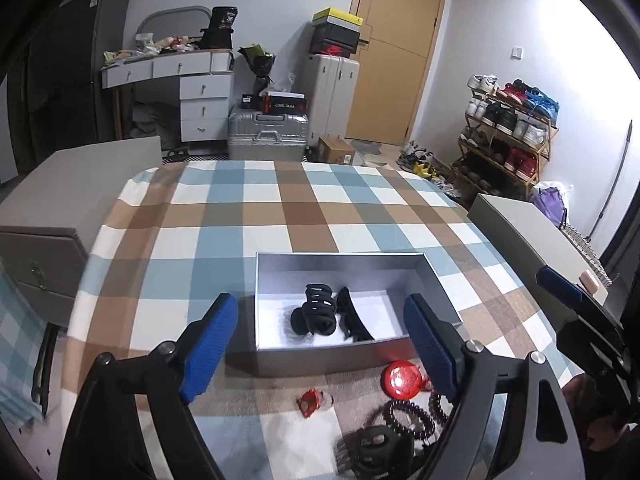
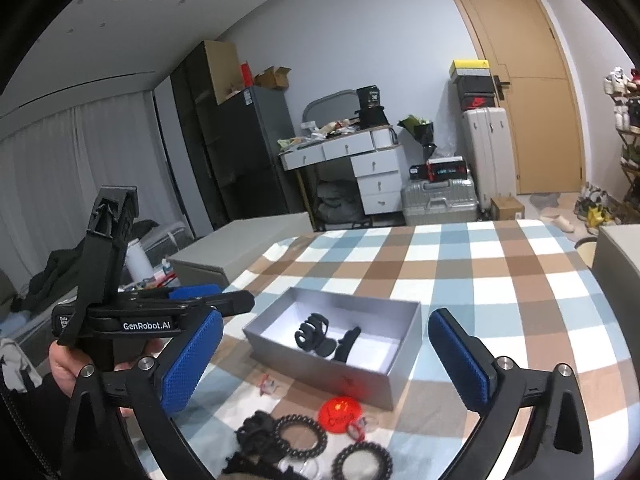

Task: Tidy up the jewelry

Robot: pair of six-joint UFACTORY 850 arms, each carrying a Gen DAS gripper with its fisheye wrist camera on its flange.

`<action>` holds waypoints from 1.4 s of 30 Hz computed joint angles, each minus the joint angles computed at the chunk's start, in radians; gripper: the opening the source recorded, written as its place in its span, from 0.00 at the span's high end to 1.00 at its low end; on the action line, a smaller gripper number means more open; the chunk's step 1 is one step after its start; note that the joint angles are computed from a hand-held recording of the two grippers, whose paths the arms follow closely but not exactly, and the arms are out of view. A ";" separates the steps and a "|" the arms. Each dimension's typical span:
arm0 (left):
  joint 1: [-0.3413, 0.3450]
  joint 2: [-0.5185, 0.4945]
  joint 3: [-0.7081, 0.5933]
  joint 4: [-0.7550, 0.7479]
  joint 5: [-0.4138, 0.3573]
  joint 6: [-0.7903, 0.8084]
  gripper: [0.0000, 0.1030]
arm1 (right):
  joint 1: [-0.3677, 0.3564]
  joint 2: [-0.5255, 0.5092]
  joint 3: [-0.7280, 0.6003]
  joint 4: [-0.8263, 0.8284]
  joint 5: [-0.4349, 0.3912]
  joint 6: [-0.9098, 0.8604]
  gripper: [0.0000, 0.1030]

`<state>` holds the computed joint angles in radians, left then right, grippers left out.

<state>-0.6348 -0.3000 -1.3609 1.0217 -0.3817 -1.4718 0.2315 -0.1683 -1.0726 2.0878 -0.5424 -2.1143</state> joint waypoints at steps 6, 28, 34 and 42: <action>-0.030 0.026 0.038 0.048 -0.055 -0.072 0.19 | 0.020 0.056 0.072 0.114 0.027 -0.131 0.00; -0.054 0.035 0.111 -0.440 0.027 0.383 0.06 | 0.020 0.105 0.171 -0.063 0.089 0.073 0.00; -0.045 0.014 0.095 -0.601 0.048 0.548 0.06 | 0.011 0.097 0.178 -0.118 0.083 0.145 0.00; -0.022 0.004 0.097 -0.888 0.099 0.835 0.06 | 0.018 0.106 0.212 0.015 0.170 0.062 0.00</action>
